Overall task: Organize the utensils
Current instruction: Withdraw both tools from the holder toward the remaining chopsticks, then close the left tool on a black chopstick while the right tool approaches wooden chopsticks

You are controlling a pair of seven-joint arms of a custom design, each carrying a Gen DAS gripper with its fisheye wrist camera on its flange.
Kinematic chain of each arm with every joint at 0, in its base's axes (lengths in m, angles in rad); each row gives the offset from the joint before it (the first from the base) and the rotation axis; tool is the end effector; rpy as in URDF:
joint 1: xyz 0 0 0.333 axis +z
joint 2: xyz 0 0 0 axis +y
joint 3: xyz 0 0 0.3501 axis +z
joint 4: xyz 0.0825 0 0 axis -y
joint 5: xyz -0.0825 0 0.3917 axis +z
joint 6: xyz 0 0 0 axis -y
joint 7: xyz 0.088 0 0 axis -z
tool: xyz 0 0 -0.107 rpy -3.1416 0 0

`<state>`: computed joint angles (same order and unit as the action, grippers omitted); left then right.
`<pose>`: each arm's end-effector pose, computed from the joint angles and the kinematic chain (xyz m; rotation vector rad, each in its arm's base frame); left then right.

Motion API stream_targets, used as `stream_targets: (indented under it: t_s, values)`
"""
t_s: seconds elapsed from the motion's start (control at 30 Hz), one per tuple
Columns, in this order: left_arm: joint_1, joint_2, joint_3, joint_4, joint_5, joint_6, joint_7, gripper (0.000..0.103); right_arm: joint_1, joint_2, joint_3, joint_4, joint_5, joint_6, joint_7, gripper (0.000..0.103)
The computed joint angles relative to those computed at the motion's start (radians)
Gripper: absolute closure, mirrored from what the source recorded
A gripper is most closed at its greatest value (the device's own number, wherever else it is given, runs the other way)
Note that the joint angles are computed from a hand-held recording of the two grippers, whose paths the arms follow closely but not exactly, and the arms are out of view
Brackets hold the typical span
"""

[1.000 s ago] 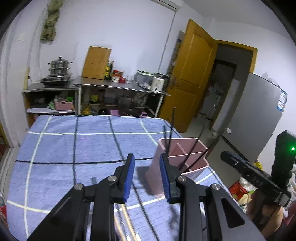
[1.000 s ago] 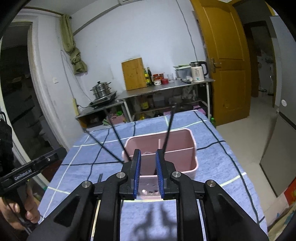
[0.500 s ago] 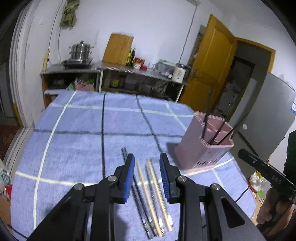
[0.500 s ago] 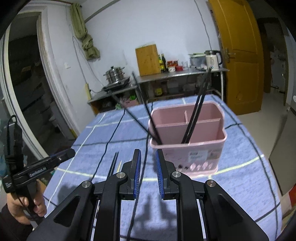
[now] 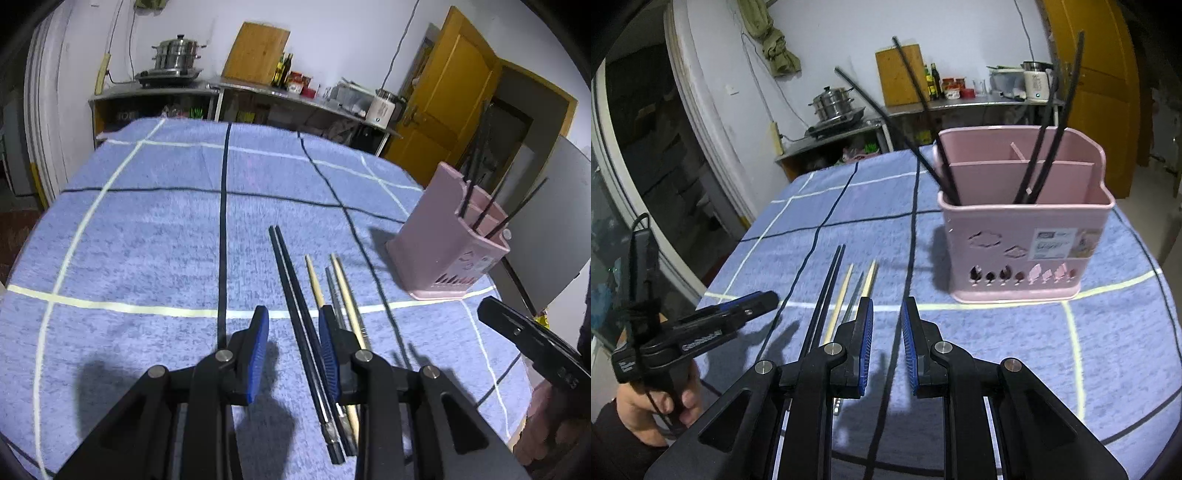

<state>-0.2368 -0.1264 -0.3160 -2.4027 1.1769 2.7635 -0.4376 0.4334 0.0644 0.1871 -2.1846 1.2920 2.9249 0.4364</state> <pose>0.4047 -0.2983 0.4216 -2.1560 1.3934 -0.9096 0.4985 0.2802 0.4315 -2.0022 1.1131 -0.1616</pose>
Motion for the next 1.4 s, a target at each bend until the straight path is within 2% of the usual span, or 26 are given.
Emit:
stream_targets:
  t_s: [0.37, 0.8, 0.87, 1.0, 1.23, 1.4]
  values:
    - [-0.015, 0.109, 0.048, 0.055, -0.005, 0.027, 0.04, 0.074, -0.011, 0.045, 0.015, 0.023, -0.079, -0.019, 0.064, 0.086]
    - [-0.052, 0.151, 0.074, 0.092, -0.051, -0.046, 0.125, 0.074, -0.031, 0.072, 0.037, 0.04, -0.103, -0.024, 0.09, 0.086]
    - [-0.057, 0.155, 0.073, 0.1, -0.063, -0.064, 0.15, 0.077, -0.032, 0.069, 0.037, 0.037, -0.103, -0.026, 0.094, 0.086]
    - [-0.062, 0.149, 0.074, 0.096, -0.093, -0.09, 0.186, 0.09, -0.029, 0.065, 0.038, 0.036, -0.1, -0.029, 0.09, 0.086]
    - [-0.035, 0.086, 0.074, 0.02, -0.11, -0.049, 0.189, 0.093, -0.018, 0.088, 0.048, 0.068, -0.12, -0.043, 0.086, 0.086]
    - [-0.001, 0.022, 0.056, -0.048, -0.125, -0.061, 0.168, 0.093, -0.003, 0.143, 0.065, 0.126, -0.186, -0.058, 0.127, 0.086]
